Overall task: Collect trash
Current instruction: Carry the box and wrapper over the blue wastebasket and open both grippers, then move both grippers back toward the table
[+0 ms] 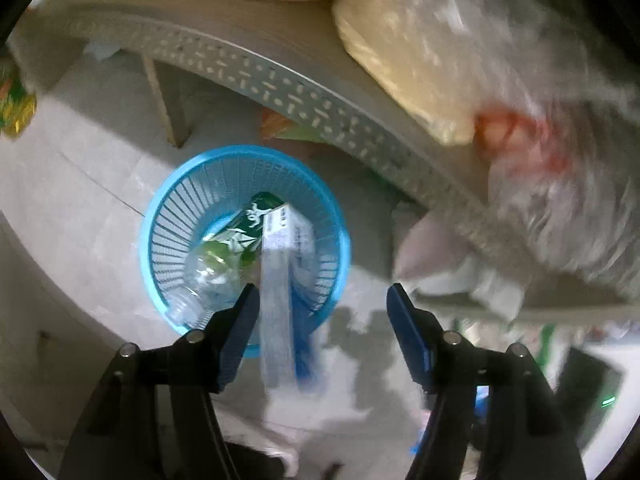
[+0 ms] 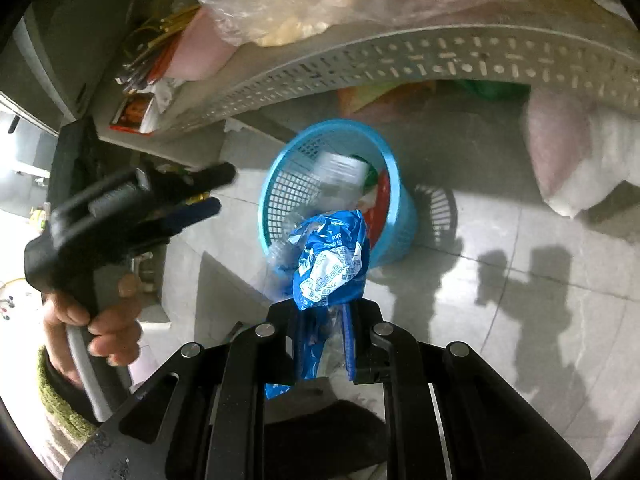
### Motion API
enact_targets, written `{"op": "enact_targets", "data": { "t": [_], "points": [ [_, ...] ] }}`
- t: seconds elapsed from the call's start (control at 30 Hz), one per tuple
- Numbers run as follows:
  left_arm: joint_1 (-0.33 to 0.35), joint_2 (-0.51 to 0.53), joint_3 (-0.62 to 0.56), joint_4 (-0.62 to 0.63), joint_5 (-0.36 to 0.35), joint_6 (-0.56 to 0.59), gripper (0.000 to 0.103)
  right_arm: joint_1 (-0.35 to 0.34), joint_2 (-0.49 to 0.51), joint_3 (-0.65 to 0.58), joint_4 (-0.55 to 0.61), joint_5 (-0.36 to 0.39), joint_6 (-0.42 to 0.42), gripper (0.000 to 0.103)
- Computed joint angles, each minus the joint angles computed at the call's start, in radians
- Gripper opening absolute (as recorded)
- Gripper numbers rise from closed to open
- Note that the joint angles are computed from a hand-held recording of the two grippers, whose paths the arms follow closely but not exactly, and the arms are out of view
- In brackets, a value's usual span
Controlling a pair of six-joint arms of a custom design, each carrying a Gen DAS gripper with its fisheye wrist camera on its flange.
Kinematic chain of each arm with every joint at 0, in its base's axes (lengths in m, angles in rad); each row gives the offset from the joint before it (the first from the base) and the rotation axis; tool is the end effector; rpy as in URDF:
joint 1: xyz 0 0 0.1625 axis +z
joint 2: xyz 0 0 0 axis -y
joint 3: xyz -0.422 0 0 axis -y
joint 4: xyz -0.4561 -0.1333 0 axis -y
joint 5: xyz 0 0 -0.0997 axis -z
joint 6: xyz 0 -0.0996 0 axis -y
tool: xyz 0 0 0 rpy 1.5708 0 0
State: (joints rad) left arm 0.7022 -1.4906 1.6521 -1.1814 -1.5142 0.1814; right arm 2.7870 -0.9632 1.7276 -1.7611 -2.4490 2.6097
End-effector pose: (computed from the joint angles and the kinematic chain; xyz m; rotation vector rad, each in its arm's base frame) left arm -0.3049 -0.4399 0.3729 1.4306 2.4249 0.7223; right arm 0.6004 -0.1619 0.0858 -1.3702 -2.1905 1.3859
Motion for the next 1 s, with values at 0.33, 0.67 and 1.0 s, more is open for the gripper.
{"op": "enact_targets", "data": {
  "t": [0.33, 0.67, 1.0],
  "points": [
    [0.025, 0.012, -0.232, 0.104, 0.002, 0.031, 0.064, -0.064, 0.002, 0.036, -0.107, -0.003, -0.128, 0.014],
    [0.094, -0.021, -0.581, 0.17, 0.105, 0.094, 0.078, -0.271, -0.019, 0.065, -0.324, -0.103, -0.527, 0.046],
    [0.291, -0.044, -0.81, 0.145, 0.138, 0.069, 0.081, -0.228, 0.018, 0.009, -0.205, -0.114, -0.481, 0.055]
  ]
}}
